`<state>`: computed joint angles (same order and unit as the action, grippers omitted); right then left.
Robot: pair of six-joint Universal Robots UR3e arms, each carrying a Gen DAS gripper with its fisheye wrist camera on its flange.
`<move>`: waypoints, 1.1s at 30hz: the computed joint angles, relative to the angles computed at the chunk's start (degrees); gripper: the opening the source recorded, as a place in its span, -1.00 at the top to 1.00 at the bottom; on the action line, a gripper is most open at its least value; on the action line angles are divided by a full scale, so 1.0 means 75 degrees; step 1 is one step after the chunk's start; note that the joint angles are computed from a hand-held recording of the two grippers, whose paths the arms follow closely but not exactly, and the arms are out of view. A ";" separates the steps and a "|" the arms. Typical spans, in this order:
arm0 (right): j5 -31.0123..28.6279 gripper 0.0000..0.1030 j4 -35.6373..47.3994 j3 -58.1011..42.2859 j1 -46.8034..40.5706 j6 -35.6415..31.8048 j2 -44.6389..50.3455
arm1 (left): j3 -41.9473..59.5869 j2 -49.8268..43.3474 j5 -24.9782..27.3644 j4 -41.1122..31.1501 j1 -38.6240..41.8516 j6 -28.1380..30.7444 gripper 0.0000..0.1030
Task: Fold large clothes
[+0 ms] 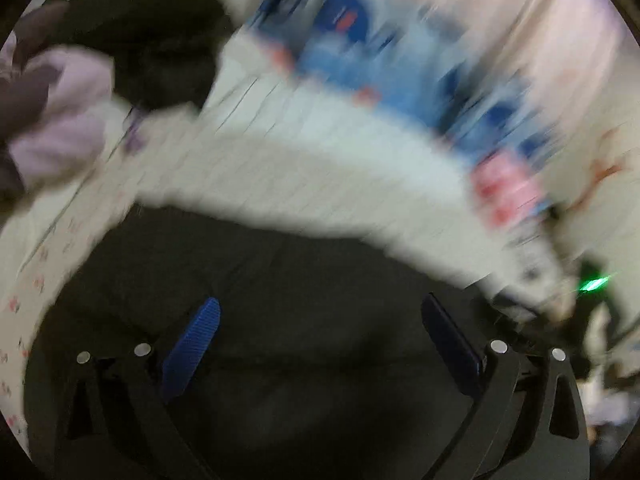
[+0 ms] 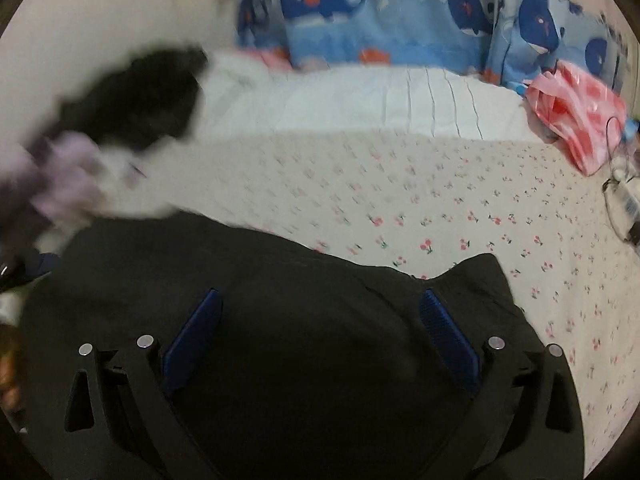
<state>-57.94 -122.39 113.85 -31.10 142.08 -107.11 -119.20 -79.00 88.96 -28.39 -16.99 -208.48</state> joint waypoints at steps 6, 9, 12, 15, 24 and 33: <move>-0.1073 -0.86 -0.0883 -0.0665 0.1242 0.1443 0.2145 | -0.0302 -0.0280 -0.0094 0.0201 0.0479 -0.0246 -0.86; -0.0487 -0.86 -0.0634 -0.0657 0.0843 0.1409 0.1311 | -0.0269 0.0368 0.0234 -0.0246 0.0292 -0.0462 -0.86; -0.0220 -0.86 -0.0639 -0.1279 0.1280 0.1634 0.1366 | -0.0135 0.0858 0.1312 -0.0478 -0.0130 -0.0585 -0.86; -0.1371 -0.86 -0.0973 -0.2032 0.2744 0.1904 0.2270 | -0.0195 0.0743 0.1894 -0.0396 -0.0193 -0.0713 -0.86; -0.1267 -0.85 -0.0116 -0.1245 0.1888 0.0478 0.1868 | -0.0774 0.0782 0.1206 -0.0314 0.0090 -0.0192 -0.86; -0.0042 -0.87 -0.1064 0.0362 -0.1275 0.0942 0.2005 | -0.1676 0.1077 0.0416 0.0407 0.0640 0.0155 -0.87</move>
<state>-58.26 -130.37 116.57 -40.66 149.15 -92.07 -131.77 -70.92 92.09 -25.34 -12.19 -207.32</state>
